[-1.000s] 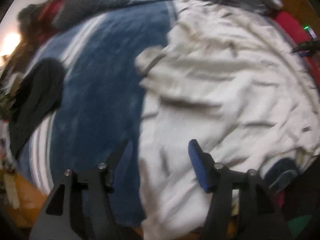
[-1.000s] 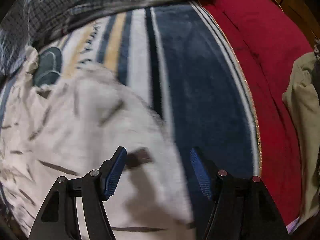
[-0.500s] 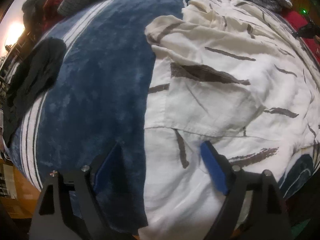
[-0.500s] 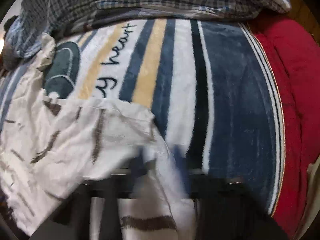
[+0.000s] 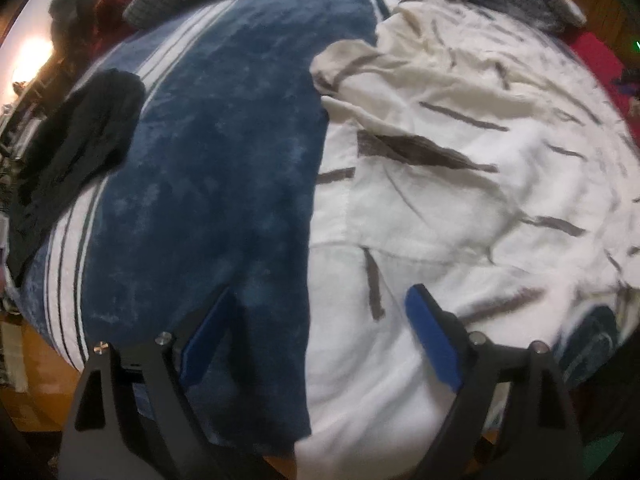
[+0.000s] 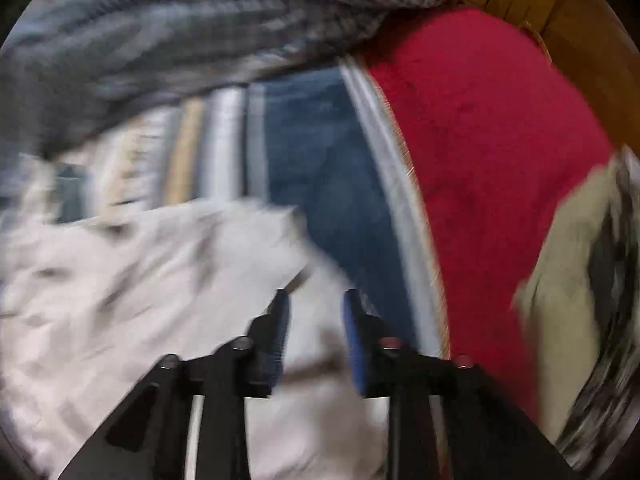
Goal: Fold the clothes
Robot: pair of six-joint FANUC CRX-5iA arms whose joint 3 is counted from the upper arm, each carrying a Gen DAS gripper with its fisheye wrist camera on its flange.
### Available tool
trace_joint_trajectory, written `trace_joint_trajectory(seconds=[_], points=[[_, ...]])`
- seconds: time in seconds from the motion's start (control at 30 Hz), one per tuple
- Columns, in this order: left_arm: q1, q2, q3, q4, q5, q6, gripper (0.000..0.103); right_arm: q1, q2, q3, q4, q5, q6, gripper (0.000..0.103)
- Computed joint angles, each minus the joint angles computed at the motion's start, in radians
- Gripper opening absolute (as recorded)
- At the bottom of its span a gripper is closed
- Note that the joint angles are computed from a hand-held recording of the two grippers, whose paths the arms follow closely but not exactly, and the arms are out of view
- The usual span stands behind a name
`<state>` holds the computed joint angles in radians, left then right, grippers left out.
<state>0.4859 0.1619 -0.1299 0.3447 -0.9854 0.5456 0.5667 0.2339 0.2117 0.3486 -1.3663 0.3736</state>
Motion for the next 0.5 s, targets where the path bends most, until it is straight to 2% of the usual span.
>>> trace_joint_trajectory(seconds=[0.1, 0.13, 0.17, 0.23, 0.3, 0.4, 0.5], points=[[0.044, 0.003, -0.009, 0.072, -0.075, -0.069, 0.088, 0.193, -0.152, -0.146, -0.009, 0.020, -0.094, 0.049], [0.056, -0.001, -0.018, 0.089, -0.090, -0.086, 0.088, 0.273, -0.191, -0.188, -0.025, 0.023, -0.155, 0.062], [0.065, -0.004, -0.025, 0.103, -0.110, -0.106, 0.088, 0.357, -0.222, -0.222, -0.037, 0.028, -0.218, 0.069], [0.068, -0.012, -0.033, 0.102, -0.145, -0.145, 0.088, 0.482, -0.227, -0.243, -0.060, -0.001, -0.315, 0.070], [0.060, -0.045, -0.067, 0.087, -0.119, -0.200, 0.088, 0.579, -0.207, -0.253, -0.077, -0.024, -0.413, 0.070], [0.050, -0.094, -0.122, 0.081, -0.056, -0.280, 0.088, 0.660, -0.156, -0.232, -0.060, -0.108, -0.524, 0.070], [0.049, -0.105, -0.137, 0.092, -0.017, -0.292, 0.088, 0.693, -0.184, -0.272, -0.026, -0.071, -0.656, 0.070]])
